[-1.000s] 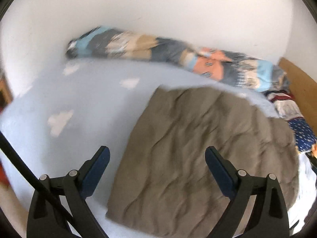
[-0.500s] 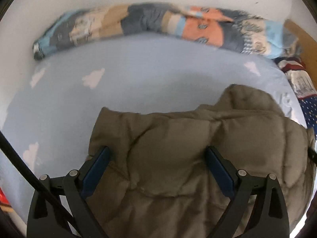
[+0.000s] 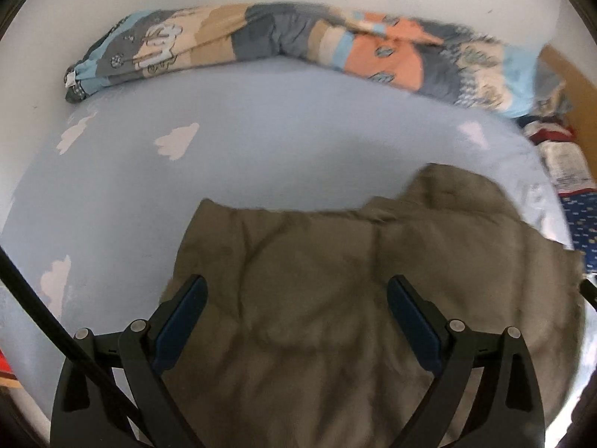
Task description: Fold large clothes
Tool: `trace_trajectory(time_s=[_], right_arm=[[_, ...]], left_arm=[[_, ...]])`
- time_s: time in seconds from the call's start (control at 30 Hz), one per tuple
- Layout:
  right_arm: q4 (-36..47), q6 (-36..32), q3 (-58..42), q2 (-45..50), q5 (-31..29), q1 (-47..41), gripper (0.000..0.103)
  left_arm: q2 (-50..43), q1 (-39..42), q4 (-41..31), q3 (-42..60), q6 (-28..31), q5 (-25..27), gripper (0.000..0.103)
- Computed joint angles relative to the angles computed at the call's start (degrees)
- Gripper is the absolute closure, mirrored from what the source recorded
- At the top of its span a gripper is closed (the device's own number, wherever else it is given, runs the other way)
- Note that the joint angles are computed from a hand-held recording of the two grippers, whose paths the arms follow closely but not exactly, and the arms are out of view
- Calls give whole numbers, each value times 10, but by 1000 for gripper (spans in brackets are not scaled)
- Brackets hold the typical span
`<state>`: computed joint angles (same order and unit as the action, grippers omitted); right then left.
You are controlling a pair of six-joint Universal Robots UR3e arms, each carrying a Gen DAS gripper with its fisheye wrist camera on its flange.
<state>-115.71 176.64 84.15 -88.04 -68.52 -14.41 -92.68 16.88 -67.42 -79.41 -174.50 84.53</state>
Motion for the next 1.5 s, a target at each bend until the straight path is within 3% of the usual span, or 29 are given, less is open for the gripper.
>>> trace_trajectory(time_s=[0.3,0.37,0.5,0.67,0.93,1.2,1.5], right_arm=[[-2,-17,158,-234,-6,30,53],[-5,-10,200,-283,-23,59,53],[-46,41,264,-327,-117,159,53],[-84,77,278,-291,-189,236,53],[-128,86,283,-221,-233,273,46],[-126,78,291,-216,-215,252,39],[-122,85,293,-251,-185,222,39]], left_arm=[[311,-14,14,-236,44,-23,6],[373,-37,29,-292,40,4,6],[434,-58,56,-366,18,28,6],[431,-82,114,-422,9,59,6],[421,-76,166,-465,17,62,6],[413,-80,190,-477,12,63,6],[410,-83,194,-478,10,65,6]])
